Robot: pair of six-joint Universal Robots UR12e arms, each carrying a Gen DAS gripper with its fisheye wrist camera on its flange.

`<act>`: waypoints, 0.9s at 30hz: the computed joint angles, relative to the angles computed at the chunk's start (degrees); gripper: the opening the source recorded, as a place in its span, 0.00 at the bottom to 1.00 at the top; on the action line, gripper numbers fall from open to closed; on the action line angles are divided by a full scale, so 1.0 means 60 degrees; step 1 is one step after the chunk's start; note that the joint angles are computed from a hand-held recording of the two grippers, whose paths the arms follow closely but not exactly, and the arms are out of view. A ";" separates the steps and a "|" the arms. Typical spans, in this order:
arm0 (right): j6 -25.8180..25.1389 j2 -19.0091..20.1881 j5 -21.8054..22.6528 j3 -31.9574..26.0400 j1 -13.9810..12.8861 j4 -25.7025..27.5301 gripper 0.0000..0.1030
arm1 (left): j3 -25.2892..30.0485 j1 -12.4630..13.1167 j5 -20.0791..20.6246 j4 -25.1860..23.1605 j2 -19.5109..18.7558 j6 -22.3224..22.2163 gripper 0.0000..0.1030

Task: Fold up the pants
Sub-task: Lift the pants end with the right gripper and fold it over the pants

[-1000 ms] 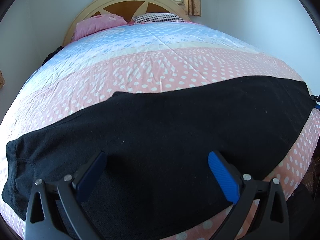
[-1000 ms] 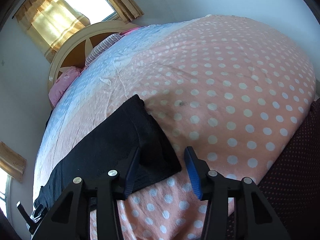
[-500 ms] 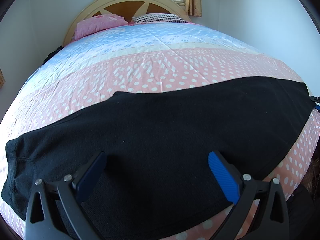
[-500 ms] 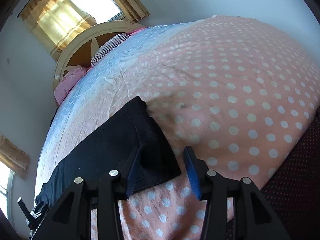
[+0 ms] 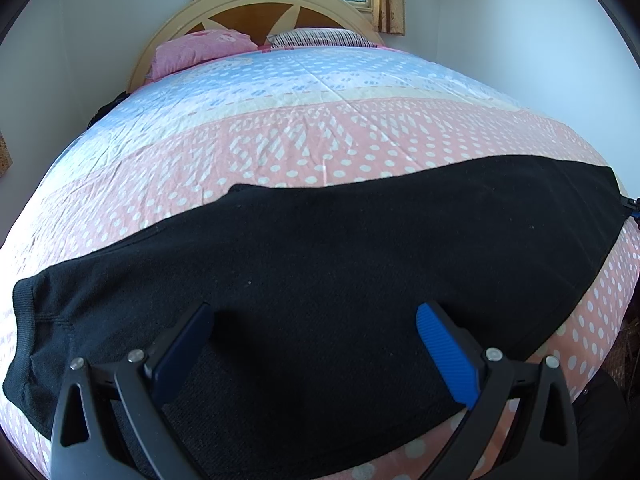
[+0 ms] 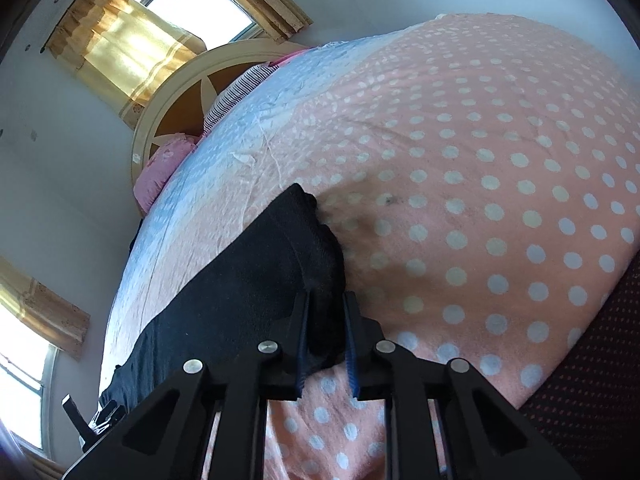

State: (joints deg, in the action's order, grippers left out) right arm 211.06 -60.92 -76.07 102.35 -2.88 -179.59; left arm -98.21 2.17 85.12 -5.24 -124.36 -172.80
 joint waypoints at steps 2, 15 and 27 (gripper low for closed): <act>-0.0102 -0.0087 -0.0110 0.0012 0.0093 -0.0325 0.15 | -0.0043 0.0020 0.0015 0.0183 0.0018 -0.0169 1.00; -0.2662 0.0194 -0.0130 -0.1716 0.1840 -0.0150 0.15 | -0.0228 0.0308 -0.1072 0.0918 0.0176 -0.0907 1.00; -0.5107 0.1778 0.0427 -0.3854 0.3150 0.3041 0.15 | -0.0311 0.0480 -0.1982 0.0731 0.0228 -0.1147 1.00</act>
State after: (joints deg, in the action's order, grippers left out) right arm 180.42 -50.25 -73.51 79.23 16.02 -161.35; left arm -100.08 5.05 73.22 -0.85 -122.99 -179.68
